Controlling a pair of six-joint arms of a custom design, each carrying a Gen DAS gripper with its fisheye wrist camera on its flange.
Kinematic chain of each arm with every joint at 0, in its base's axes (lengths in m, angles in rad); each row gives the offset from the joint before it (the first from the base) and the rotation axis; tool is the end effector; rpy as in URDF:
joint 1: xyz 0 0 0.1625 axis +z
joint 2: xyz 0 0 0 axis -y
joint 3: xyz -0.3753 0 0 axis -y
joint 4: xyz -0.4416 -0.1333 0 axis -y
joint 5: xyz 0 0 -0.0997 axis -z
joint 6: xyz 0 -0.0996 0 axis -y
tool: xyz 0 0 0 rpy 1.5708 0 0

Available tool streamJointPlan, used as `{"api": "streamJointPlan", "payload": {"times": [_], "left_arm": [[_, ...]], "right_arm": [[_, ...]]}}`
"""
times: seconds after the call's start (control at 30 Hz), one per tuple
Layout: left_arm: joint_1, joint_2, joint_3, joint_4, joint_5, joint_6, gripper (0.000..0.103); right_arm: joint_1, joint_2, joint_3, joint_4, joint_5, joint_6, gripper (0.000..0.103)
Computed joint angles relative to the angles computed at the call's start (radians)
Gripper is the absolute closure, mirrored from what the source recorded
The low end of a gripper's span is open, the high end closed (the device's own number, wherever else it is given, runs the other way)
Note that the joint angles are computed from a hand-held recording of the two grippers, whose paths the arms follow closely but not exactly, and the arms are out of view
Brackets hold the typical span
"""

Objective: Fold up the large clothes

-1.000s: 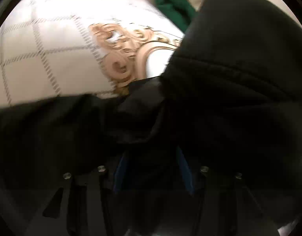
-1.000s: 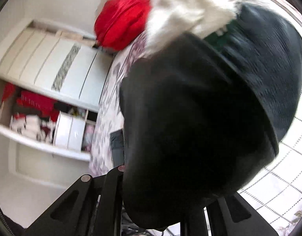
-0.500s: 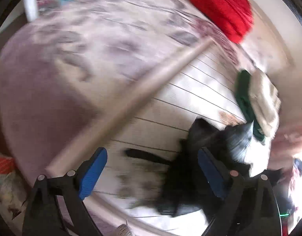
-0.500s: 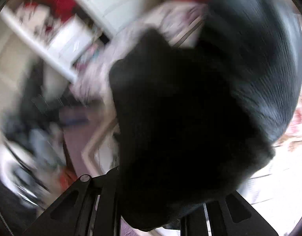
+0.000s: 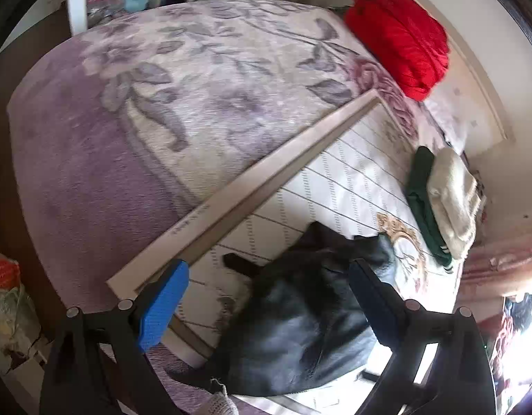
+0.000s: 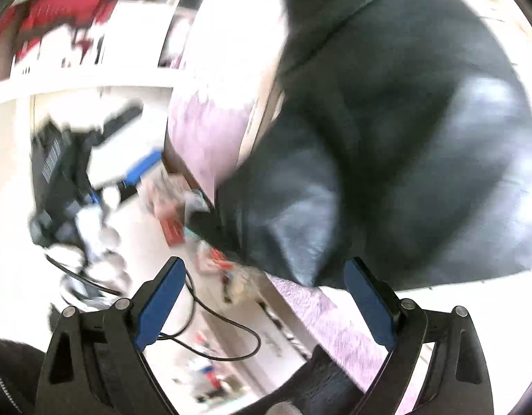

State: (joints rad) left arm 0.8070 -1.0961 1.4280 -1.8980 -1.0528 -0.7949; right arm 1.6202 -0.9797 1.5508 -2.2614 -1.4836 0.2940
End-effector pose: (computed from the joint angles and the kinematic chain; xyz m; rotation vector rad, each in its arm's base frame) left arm -0.3442 -0.6234 0.2654 -0.0407 2.7256 -0.5030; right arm 0.1759 -0.6836 0.1488 0.3620 3.0097 -0.1561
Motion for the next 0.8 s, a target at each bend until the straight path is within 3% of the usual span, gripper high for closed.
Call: {"api": "streamJointPlan", "payload": {"times": [0.1, 0.2, 0.27, 0.43, 0.5, 0.53, 0.6, 0.67, 0.7, 0.73, 0.8], "left_arm": [[0.004, 0.039, -0.001, 0.010, -0.022, 0.005, 0.009], [0.009, 0.068, 0.014, 0.011, -0.043, -0.005, 0.009], [0.012, 0.088, 0.022, 0.027, -0.050, -0.015, 0.009], [0.022, 0.135, 0.042, 0.093, -0.044, -0.033, 0.009], [0.025, 0.138, 0.051, 0.095, -0.051, -0.037, 0.009], [0.025, 0.140, 0.053, 0.095, -0.050, -0.039, 0.009], [0.024, 0.143, 0.051, 0.095, -0.047, -0.037, 0.009], [0.023, 0.146, 0.048, 0.097, -0.043, -0.036, 0.009], [0.023, 0.149, 0.046, 0.098, -0.043, -0.035, 0.009], [0.023, 0.151, 0.043, 0.099, -0.039, -0.035, 0.009], [0.021, 0.153, 0.034, 0.109, -0.038, -0.042, 0.009]], "right_arm": [[-0.023, -0.117, 0.081, -0.096, -0.133, 0.069, 0.011], [-0.036, -0.065, -0.033, -0.032, -0.259, 0.052, 0.061], [-0.044, 0.027, -0.163, 0.056, -0.307, 0.039, 0.063], [-0.036, 0.284, -0.484, 0.293, -0.459, 0.016, 0.058], [-0.019, 0.313, -0.555, 0.382, -0.478, -0.007, 0.044], [-0.018, 0.301, -0.562, 0.396, -0.434, -0.021, 0.032], [-0.036, 0.206, -0.489, 0.337, -0.309, -0.048, 0.031], [-0.061, 0.091, -0.356, 0.210, -0.296, -0.056, 0.025], [-0.076, 0.046, -0.305, 0.168, -0.318, -0.058, 0.013], [-0.098, 0.010, -0.257, 0.130, -0.326, -0.065, 0.008], [-0.161, -0.038, -0.180, 0.132, -0.274, -0.050, 0.008]]}}
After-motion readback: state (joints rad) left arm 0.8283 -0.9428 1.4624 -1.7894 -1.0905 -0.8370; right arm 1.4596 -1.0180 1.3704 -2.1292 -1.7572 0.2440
